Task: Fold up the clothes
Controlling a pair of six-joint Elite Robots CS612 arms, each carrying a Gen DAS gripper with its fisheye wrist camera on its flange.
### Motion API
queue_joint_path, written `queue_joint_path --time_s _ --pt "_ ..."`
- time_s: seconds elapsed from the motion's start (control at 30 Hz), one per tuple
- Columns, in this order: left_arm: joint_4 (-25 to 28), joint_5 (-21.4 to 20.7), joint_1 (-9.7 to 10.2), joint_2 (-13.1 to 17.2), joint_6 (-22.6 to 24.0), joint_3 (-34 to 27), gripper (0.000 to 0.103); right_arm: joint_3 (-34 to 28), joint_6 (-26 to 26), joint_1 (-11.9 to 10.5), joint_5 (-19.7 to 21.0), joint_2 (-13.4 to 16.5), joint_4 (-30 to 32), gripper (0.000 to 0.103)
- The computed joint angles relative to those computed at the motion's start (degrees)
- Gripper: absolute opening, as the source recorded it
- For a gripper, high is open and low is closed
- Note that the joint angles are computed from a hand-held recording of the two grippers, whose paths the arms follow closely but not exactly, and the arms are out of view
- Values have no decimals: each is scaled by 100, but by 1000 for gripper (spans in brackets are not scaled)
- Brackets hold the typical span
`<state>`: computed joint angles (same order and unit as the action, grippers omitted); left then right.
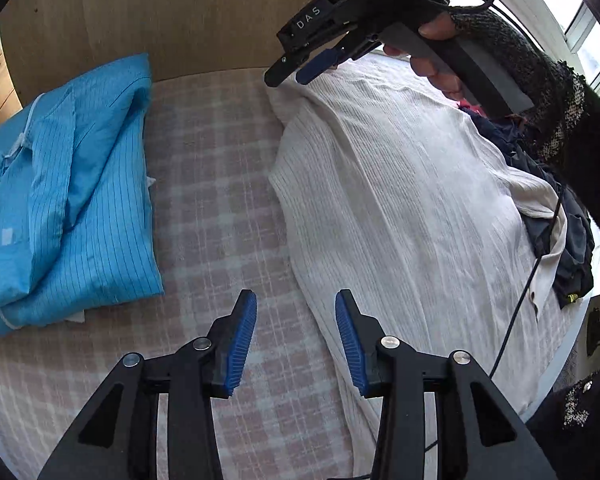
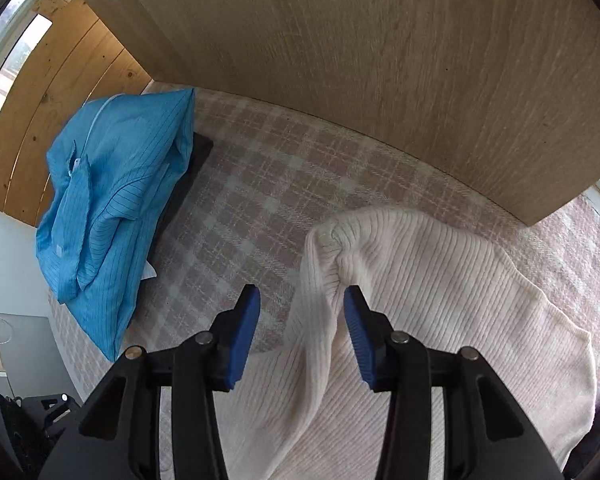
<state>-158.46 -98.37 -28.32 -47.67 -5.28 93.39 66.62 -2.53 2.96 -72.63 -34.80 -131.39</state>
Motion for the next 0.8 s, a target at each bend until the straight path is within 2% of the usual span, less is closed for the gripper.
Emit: queue_joint_path --time_s 0.13,0.23,0.27,0.37,0.47,0.5,0.53,0.57,0.63,0.67,0.7,0.73,0.8 --pt "739 -325 111 588 321 -950 40 -456 -154 54 -227 215 583 43" --pt "973 -349 109 818 446 -1263 38 -767 -272 86 -332 359 951 43" --pt "982 -477 129 865 474 -1316 35 -864 -311 97 -363 405 1068 43" --pt "833 -877 164 901 438 -1275 7 -885 -444 93 -306 428 1149 43" --pt "407 -560 88 761 531 -1023 5 -833 -587 76 -196 419 1145 40" --pt "192 -469 50 689 534 -905 5 -763 -601 57 -104 391 1063 35" --pt "-22 -372 12 617 538 -787 5 -565 -520 4 126 303 778 18" --pt "-272 -178 -25 508 502 -615 5 -377 -430 -48 356 223 491 6" --pt "-747 89 -71 321 383 -293 5 -36 -257 -139 736 86 -89 6" --pt "-967 218 -94 235 333 -144 5 82 -236 -159 761 47 -288 6" --pt "-985 167 -96 223 357 -98 5 164 -186 -152 643 26 -489 6" --pt "-996 120 -98 213 383 -57 5 161 -109 -101 285 55 -675 6" --pt "-610 200 -121 320 457 -171 6 131 4 -6 -367 130 -976 6"
